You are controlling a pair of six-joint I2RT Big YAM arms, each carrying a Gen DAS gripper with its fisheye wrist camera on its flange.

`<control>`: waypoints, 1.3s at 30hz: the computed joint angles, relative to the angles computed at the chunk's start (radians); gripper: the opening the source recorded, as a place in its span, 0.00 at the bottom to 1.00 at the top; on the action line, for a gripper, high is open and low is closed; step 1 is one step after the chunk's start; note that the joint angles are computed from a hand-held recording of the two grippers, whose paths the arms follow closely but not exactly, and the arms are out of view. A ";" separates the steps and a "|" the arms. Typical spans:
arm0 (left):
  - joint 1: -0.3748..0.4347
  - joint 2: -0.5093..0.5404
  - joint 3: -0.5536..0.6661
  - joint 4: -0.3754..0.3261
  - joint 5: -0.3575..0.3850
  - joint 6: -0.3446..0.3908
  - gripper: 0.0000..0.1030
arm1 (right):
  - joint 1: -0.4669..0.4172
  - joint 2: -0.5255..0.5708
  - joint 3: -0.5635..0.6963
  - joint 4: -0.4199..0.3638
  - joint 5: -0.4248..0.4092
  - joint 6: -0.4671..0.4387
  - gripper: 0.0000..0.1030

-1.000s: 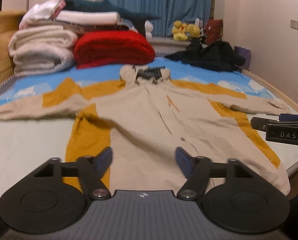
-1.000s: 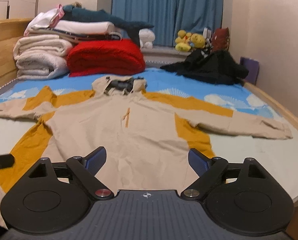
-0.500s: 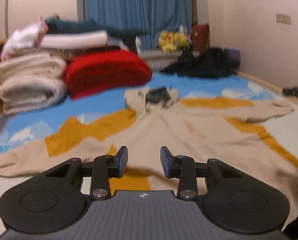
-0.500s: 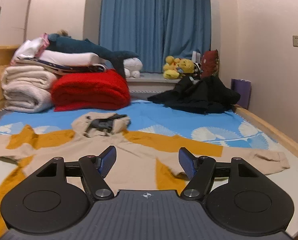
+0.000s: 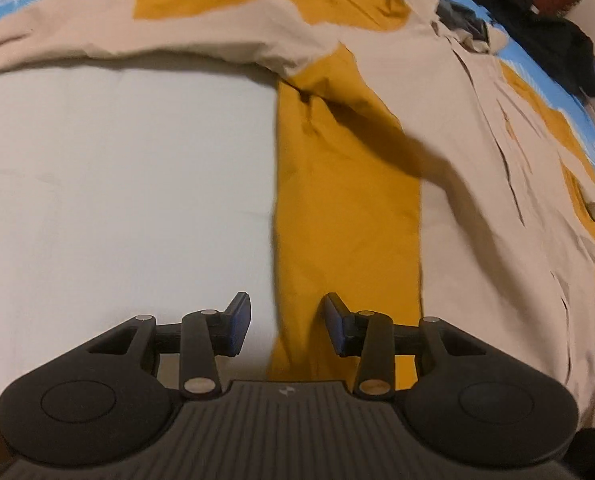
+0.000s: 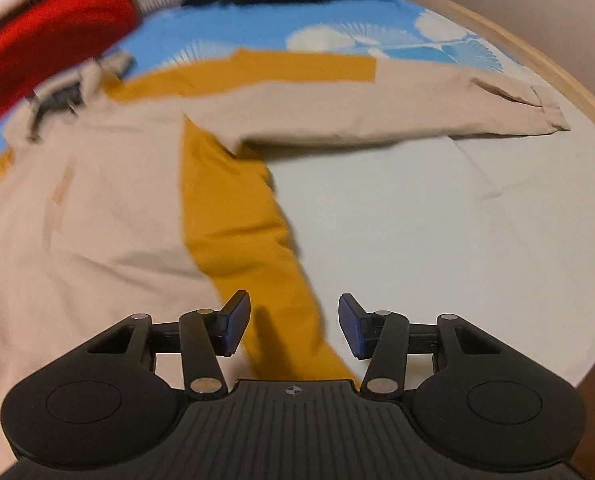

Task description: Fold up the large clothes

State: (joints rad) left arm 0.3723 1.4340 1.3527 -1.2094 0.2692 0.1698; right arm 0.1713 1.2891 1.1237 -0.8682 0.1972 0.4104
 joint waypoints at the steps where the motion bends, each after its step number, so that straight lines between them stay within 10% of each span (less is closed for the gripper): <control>1: -0.001 0.004 0.000 -0.010 0.016 0.020 0.23 | -0.002 0.007 0.002 -0.012 0.009 -0.004 0.50; 2: -0.008 0.001 -0.010 -0.013 0.021 0.038 0.00 | -0.005 0.015 0.003 -0.024 0.002 -0.001 0.50; 5: 0.000 -0.025 -0.033 0.029 -0.041 0.041 0.00 | -0.014 0.038 0.004 -0.064 -0.025 0.006 0.47; 9: 0.044 -0.051 -0.048 0.062 -0.019 0.010 0.00 | -0.013 0.036 -0.001 -0.063 -0.100 0.003 0.10; 12: 0.025 -0.064 -0.062 0.040 -0.049 0.084 0.04 | 0.004 0.020 -0.015 -0.046 -0.078 -0.023 0.03; 16: 0.055 -0.060 -0.057 0.037 0.012 0.045 0.07 | 0.009 0.002 -0.029 -0.049 -0.065 0.010 0.02; 27: -0.002 -0.066 -0.083 0.024 -0.167 0.142 0.03 | 0.030 0.006 -0.038 -0.046 -0.021 -0.009 0.03; 32: -0.019 -0.147 -0.113 0.178 -0.091 0.170 0.15 | 0.042 -0.011 -0.038 -0.031 0.048 0.043 0.04; 35: -0.007 -0.111 -0.082 0.095 0.039 0.171 0.18 | 0.076 -0.053 -0.066 0.063 0.096 -0.018 0.06; 39: -0.030 -0.023 -0.054 -0.062 -0.084 0.199 0.38 | 0.078 -0.017 -0.054 0.034 -0.048 -0.039 0.16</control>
